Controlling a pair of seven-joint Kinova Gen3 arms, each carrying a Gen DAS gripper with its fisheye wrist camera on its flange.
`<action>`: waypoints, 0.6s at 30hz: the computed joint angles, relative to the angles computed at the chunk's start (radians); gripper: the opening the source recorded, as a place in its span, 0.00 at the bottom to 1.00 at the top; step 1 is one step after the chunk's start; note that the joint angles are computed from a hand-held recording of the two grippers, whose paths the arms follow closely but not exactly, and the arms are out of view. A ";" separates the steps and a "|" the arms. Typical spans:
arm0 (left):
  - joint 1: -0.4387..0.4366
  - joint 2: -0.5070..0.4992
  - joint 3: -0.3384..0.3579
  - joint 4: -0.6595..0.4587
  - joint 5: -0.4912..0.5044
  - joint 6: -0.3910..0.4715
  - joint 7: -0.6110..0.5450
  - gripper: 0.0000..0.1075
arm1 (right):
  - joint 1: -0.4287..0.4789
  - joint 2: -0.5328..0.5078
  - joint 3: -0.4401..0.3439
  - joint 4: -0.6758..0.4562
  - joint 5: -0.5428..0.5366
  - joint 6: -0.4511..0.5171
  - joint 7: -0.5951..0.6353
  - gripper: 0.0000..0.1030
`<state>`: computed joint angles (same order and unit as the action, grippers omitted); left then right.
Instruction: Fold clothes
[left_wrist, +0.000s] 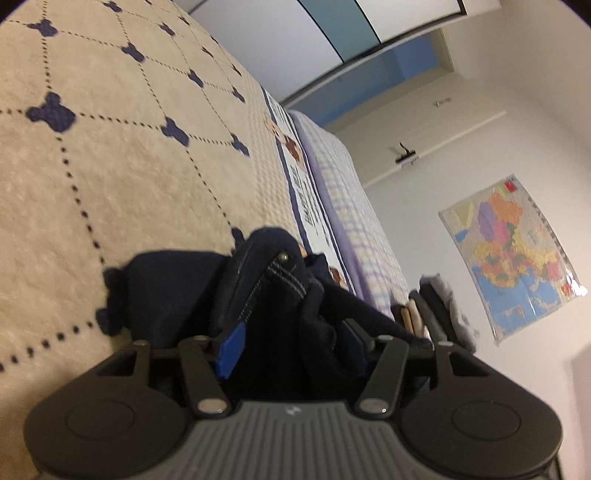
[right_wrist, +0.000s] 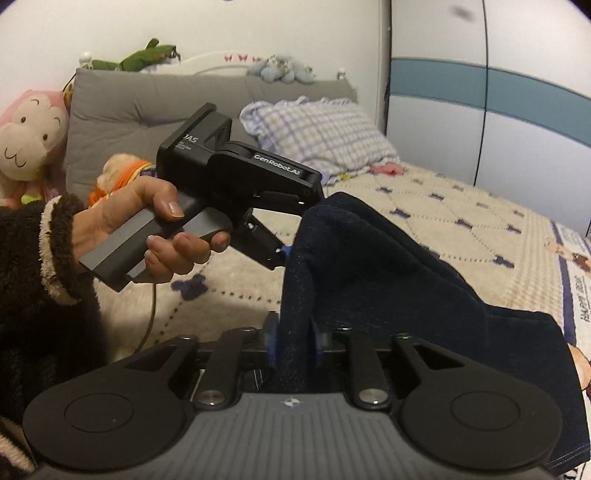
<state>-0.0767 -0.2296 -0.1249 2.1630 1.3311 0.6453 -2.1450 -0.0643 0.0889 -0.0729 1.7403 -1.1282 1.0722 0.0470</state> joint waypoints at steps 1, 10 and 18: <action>0.004 0.007 0.009 -0.009 -0.010 -0.003 0.002 0.54 | 0.005 0.008 0.005 -0.024 0.015 0.030 -0.013 0.35; 0.077 0.035 0.057 -0.066 -0.107 -0.063 -0.002 0.53 | 0.149 0.131 0.010 -0.190 -0.069 0.277 -0.111 0.43; 0.116 0.057 0.059 -0.096 -0.139 -0.010 -0.100 0.48 | 0.145 0.136 -0.003 -0.184 -0.104 0.089 -0.309 0.46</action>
<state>0.0391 -0.1729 -0.0658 2.0668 1.1924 0.6354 -2.2452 0.0804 0.2253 -0.0761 1.5563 -1.2322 1.1612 -0.2616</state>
